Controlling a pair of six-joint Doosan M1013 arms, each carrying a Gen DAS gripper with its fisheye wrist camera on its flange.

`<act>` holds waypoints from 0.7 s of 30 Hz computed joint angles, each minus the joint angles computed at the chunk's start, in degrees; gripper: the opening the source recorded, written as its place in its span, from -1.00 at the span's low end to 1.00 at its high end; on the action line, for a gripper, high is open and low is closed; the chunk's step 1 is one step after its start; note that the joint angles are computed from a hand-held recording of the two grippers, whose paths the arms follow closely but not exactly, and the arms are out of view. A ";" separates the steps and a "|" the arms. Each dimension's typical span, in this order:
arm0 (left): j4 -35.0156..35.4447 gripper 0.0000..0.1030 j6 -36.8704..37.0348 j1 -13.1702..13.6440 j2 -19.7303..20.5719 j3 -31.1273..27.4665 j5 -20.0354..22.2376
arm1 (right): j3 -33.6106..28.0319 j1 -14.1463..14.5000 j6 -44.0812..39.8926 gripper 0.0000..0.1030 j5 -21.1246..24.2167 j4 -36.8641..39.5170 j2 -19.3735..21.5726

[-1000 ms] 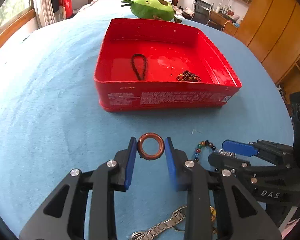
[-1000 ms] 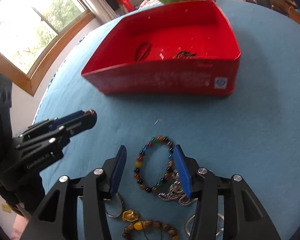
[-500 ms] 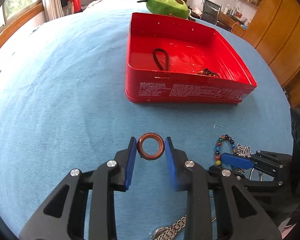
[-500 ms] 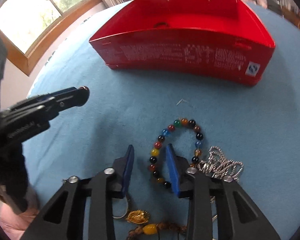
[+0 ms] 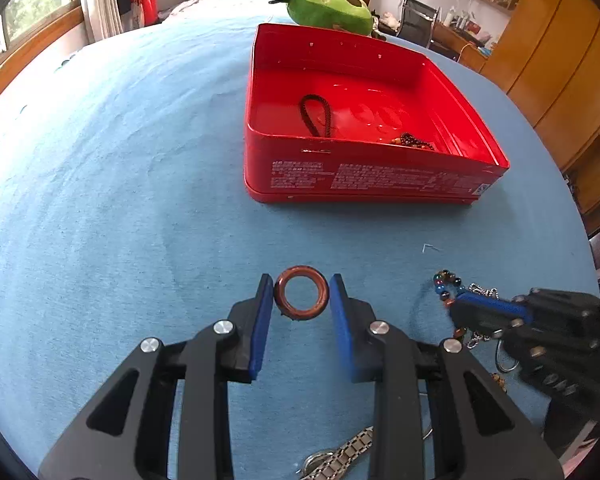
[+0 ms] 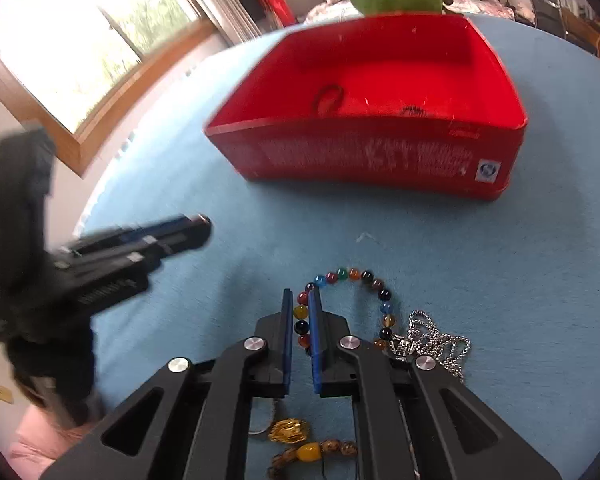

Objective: Organize jewelry
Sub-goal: 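Grasp the multicolour bead bracelet with the right gripper, then carry the brown ring and bead bracelet with both grippers over the tin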

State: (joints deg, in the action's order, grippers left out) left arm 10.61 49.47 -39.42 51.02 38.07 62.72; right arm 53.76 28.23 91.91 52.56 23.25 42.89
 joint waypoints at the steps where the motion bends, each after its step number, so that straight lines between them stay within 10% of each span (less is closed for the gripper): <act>1: 0.13 -0.46 -0.02 -0.04 -0.07 0.07 -0.13 | 0.69 -0.36 -0.87 -0.86 -0.77 1.73 -0.52; 21: 1.54 -0.46 0.07 -0.57 -1.48 1.90 -2.29 | 3.48 -1.71 -2.34 -0.86 -4.26 6.74 -2.71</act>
State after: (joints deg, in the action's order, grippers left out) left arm 12.15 49.54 -39.99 49.55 39.97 60.43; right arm 57.23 26.52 89.57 48.31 29.99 40.18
